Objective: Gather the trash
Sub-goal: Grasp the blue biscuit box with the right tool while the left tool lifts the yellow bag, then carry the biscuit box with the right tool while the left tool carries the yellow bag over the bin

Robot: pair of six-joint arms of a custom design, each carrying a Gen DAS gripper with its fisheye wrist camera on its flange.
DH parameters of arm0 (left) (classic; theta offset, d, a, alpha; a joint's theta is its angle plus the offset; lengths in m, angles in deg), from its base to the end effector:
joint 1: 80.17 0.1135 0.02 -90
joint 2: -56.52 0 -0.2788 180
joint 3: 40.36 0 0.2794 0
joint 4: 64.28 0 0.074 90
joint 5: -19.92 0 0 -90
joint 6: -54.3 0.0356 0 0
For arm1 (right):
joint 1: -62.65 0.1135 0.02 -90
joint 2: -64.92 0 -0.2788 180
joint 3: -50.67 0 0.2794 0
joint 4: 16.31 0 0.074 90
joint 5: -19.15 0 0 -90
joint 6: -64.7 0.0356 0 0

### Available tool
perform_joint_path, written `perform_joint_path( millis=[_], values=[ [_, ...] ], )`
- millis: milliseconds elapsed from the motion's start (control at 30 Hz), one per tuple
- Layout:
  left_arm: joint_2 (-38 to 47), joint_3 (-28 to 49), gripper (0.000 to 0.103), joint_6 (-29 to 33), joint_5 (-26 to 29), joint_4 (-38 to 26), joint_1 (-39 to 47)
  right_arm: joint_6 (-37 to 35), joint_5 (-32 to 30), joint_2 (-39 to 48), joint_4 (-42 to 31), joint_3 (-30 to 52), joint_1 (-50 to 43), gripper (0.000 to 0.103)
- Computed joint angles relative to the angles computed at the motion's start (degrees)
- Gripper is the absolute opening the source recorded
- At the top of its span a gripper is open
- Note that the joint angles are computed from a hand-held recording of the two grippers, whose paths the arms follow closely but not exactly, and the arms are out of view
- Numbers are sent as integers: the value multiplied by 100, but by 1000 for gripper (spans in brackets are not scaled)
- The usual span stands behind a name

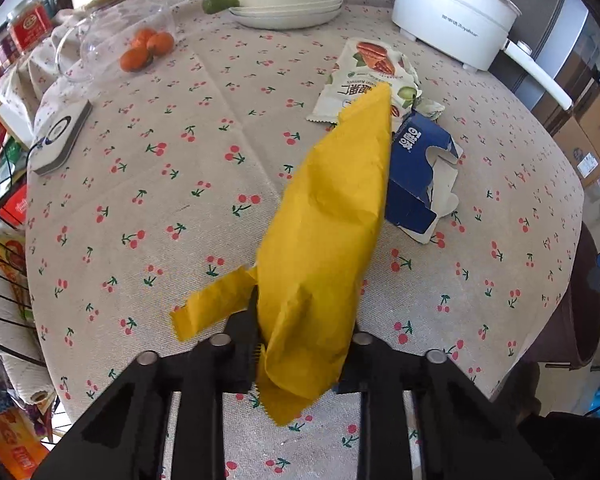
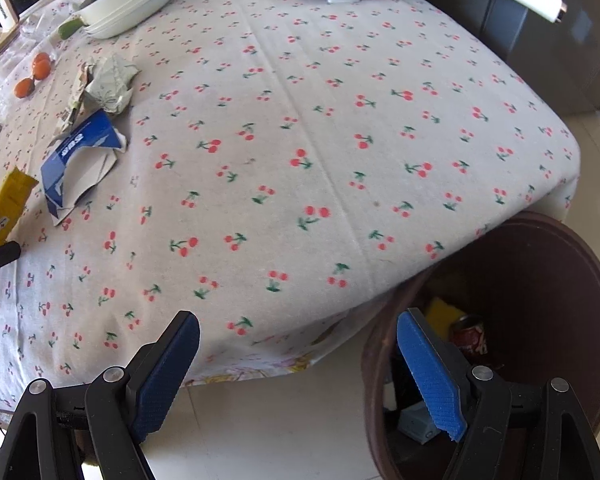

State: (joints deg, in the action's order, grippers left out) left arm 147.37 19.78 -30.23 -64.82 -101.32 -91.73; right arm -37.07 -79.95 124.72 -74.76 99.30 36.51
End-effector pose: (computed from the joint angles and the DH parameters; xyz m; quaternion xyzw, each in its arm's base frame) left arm 0.2989 -0.0645 0.1483 0.1539 0.9681 -0.0552 0.1901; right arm 0.1747 -0.0795 0.1980 0.1088 0.9752 0.0166 0.1922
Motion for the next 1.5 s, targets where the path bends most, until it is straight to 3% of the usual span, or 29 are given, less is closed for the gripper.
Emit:
perform_joint_path(
  millis=[100,400,767,933,1167,1333,1433,1500],
  values=[
    [-146,-77,10,-17,73,7,136,352,106,-12,68,-13,476,85],
    [-614,-123,9,-204,387,-136,685,1670,447,360,573,190,2107,85],
    [-416,78,9,-467,336,-238,1011,3821,793,2283,2068,1011,3902,86],
    [-351,112,9,-423,366,-245,1080,4409,1251,3121,2443,1517,4333,86],
    [-273,155,9,-399,396,-266,1089,4762,1660,3829,2525,1948,4403,86],
    [-323,112,9,-345,363,-266,1018,4525,2043,3840,2415,1899,4459,85],
    [-415,54,9,-341,372,-279,948,4166,1908,3512,2490,1562,4399,72],
    [-489,10,9,-376,447,-323,890,3880,1643,3255,2465,1360,4349,58]
  ],
)
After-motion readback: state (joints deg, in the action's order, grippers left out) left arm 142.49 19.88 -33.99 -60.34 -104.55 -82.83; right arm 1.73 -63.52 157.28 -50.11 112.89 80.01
